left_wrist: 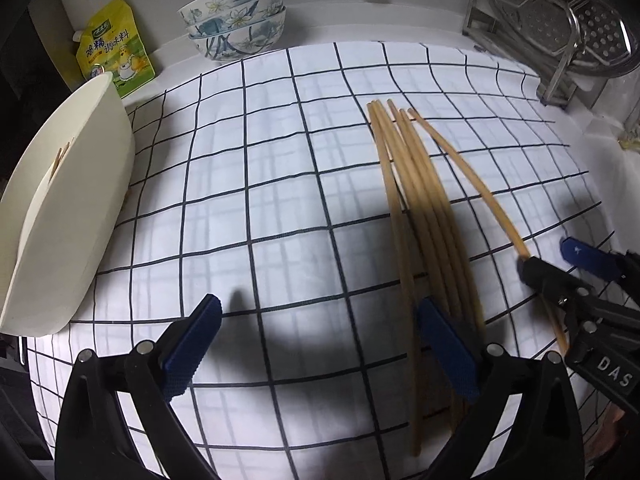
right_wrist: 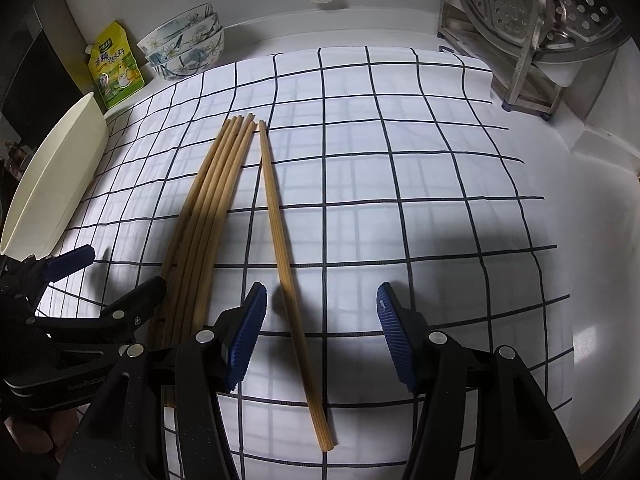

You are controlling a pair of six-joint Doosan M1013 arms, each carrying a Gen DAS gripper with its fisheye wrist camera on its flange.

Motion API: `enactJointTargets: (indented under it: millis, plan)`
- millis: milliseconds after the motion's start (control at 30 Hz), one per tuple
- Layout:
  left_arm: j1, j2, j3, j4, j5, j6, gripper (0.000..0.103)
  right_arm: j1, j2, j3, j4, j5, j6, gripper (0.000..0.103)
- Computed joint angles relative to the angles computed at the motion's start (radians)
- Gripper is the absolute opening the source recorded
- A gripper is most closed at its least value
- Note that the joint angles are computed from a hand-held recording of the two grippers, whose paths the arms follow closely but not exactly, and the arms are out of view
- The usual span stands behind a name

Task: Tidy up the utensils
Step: 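Move both open tools back over the remaining chopsticks, then close the right tool on a bamboo chopstick while the left tool grasps another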

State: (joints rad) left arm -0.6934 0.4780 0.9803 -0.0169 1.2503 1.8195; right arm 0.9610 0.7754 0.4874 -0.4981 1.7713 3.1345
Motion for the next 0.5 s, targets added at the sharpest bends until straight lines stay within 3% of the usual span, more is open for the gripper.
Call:
enactJointTargets:
  millis: [333, 500]
  plan:
    - [-0.002, 0.018, -0.025, 0.010, -0.007, -0.030, 0.097, -0.006, 0.012, -0.014, -0.017, 0.028, -0.026, 0.055]
    - [-0.005, 0.020, -0.030, -0.010, -0.020, -0.021, 0.083, -0.009, 0.044, -0.068, -0.028, 0.062, -0.088, 0.055]
